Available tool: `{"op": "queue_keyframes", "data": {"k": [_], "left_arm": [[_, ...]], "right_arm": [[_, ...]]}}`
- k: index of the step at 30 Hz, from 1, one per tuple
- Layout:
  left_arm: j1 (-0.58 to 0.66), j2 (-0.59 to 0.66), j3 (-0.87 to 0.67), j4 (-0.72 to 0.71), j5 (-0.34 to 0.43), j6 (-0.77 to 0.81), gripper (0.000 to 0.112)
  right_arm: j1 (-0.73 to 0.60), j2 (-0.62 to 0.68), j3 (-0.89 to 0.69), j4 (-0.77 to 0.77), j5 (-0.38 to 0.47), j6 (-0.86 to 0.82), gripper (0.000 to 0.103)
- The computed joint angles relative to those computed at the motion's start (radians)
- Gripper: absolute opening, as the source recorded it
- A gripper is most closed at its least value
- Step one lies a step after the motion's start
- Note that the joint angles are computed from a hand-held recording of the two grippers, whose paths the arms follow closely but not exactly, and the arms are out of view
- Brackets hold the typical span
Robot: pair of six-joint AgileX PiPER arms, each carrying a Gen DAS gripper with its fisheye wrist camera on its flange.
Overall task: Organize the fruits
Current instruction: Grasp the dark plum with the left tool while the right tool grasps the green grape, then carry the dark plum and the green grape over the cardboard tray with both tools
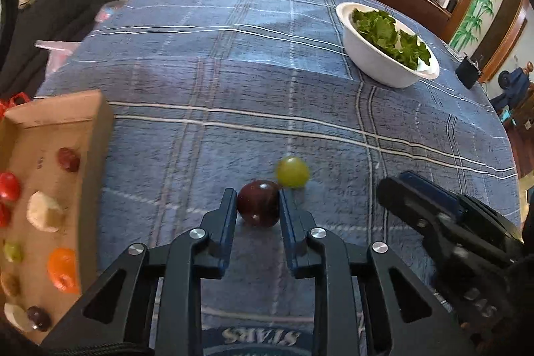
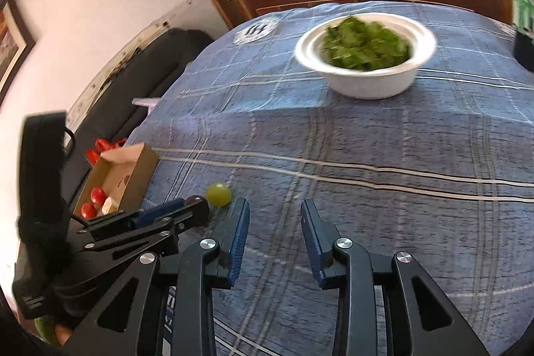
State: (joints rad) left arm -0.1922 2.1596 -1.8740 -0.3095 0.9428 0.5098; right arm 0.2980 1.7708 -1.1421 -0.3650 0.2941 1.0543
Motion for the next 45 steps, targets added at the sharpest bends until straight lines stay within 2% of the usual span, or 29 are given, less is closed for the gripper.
{"op": "queue_keyframes", "data": {"k": [6, 11, 13, 15, 21, 33, 39, 45], "left_arm": [[0.12, -0.07, 0.054, -0.094, 0.063, 0.075, 0.022], [0.176, -0.095, 0.06, -0.135, 0.098, 0.109, 0.022], [0.183, -0.107, 0.073, -0.131, 0.091, 0.117, 0.023], [0.191, -0.118, 0.089, -0.137, 0.091, 0.128, 0.022], [0.196, -0.155, 0.144, -0.146, 0.074, 0.149, 0.023], [0.256, -0.288, 0.281, -0.172, 0.002, 0.206, 0.023], [0.292, -0.342, 0.339, -0.179, -0.027, 0.237, 0.023], [0.32, -0.38, 0.385, -0.18, -0.052, 0.257, 0.023]], "right_arm": [[0.031, 0.103, -0.131, 0.111, 0.031, -0.161, 0.034], [0.058, 0.221, -0.3, 0.135, 0.108, -0.227, 0.033], [0.078, 0.268, -0.366, 0.039, 0.166, -0.15, 0.032], [0.091, 0.284, -0.389, -0.018, 0.198, -0.103, 0.025], [0.121, 0.207, -0.304, -0.078, 0.183, -0.031, 0.024], [0.261, -0.013, -0.097, -0.292, 0.124, 0.312, 0.024], [0.337, -0.054, -0.07, -0.368, 0.121, 0.434, 0.024], [0.394, -0.061, -0.08, -0.396, 0.151, 0.476, 0.023]]}}
